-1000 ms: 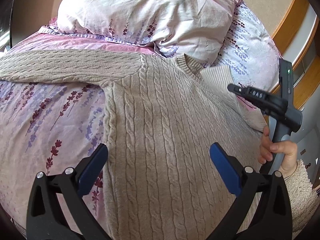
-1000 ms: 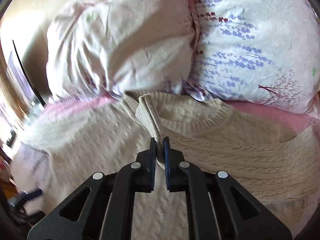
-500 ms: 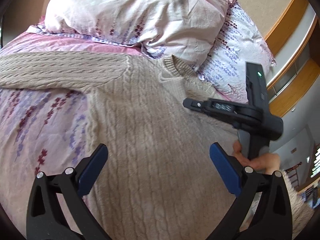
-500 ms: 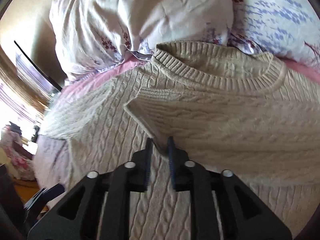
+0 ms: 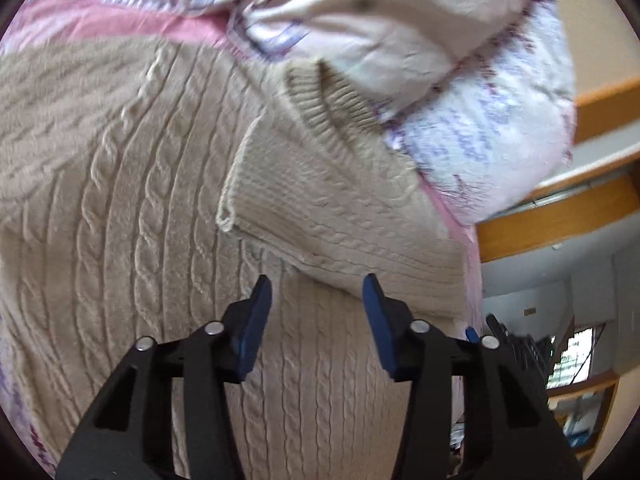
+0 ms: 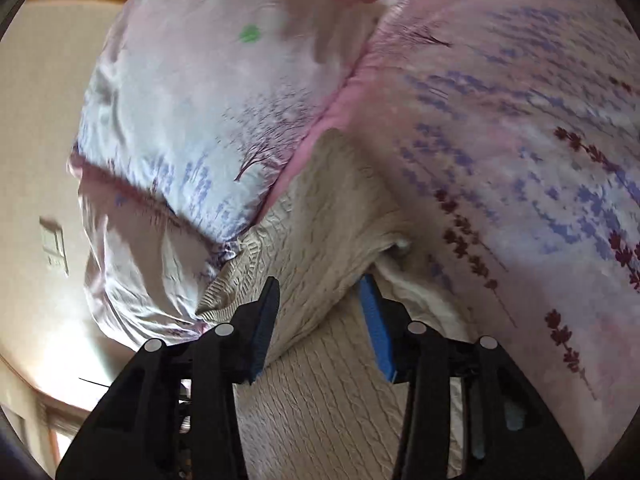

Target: Fold small clothes

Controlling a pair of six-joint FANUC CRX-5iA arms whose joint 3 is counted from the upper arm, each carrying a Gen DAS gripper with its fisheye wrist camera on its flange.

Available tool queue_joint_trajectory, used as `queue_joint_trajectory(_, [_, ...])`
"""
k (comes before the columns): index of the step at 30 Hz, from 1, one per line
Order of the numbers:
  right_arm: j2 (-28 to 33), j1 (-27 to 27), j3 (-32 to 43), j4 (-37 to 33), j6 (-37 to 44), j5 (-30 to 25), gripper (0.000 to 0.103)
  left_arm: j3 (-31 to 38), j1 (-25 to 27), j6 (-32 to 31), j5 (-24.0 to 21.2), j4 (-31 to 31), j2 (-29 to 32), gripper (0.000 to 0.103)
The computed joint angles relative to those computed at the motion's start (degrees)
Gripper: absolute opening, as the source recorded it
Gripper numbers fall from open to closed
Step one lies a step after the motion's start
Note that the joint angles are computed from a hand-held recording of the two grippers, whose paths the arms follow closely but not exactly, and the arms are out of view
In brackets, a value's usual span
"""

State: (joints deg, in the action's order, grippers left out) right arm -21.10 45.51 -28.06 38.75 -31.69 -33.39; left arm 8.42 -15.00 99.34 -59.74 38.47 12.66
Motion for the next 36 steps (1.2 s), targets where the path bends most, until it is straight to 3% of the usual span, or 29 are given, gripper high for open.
queue_joint_trajectory(5, [1.9,-3.5,-0.1,-1.8,1.2,4.4,0.039,1.7,-0.3,5.2,1.0,-2.8,1.1,0.039])
queue_joint_trajectory(9, [1.5,-2.8,1.4,-10.4,7.0,2.0,0.037,1.7,0.3,7.7,1.7,-3.0,1.5,0.037])
queue_joint_trajectory(12, [2.3,-2.1,1.8,-7.3,5.3,-1.0,0.035,2.0,0.4,8.8,2.6,-3.9,1.7,0.031])
queue_joint_trajectory(14, [3.0,-2.7,1.3,-4.5,3.0,-1.3,0.014,2.9,0.7,9.5,3.0,-4.7,2.3,0.022])
queue_joint_trajectory(15, [3.4,-2.6,1.7,-3.0,3.0,-2.7,0.011,3.2,0.8,9.5,3.4,-5.3,2.5,0.008])
queue_joint_trajectory(18, [2.9,-0.9,-0.2,7.2,-2.5,-4.6,0.009,2.3,1.0,6.8,5.5,-5.2,1.9,0.008])
queue_joint_trajectory(20, [3.1,0.7,0.1,9.6,-2.8,-7.9,0.009,2.9,0.9,6.8,5.1,-7.3,1.9,0.008])
queue_joint_trajectory(23, [5.3,1.3,4.2,-0.9,5.6,-12.1,0.009,2.8,0.9,6.5,5.4,-9.6,1.6,0.008])
queue_joint_trajectory(25, [5.5,1.3,4.8,-3.4,7.9,-12.2,0.010,3.3,1.0,5.1,4.7,-10.2,1.7,0.011])
queue_joint_trajectory(27, [5.8,2.4,7.2,-5.9,11.1,-15.7,0.018,4.0,1.1,4.4,3.2,-10.3,1.8,0.013])
queue_joint_trajectory(29, [5.7,4.0,8.8,-6.7,12.7,-18.8,0.032,2.0,2.1,2.0,2.4,-8.9,-0.2,0.030])
queue_joint_trajectory(30, [5.5,5.0,9.1,-6.4,13.1,-20.0,0.041,0.1,2.9,0.3,2.7,-7.6,-1.8,0.046])
queue_joint_trajectory(31, [5.3,6.1,9.2,-5.6,13.1,-21.3,0.045,-3.3,4.4,-1.6,3.5,-6.4,-5.0,0.054])
queue_joint_trajectory(36, [7.3,9.0,12.4,-6.6,19.0,-23.0,0.045,-13.7,13.3,-3.6,4.1,-5.4,-16.5,0.058])
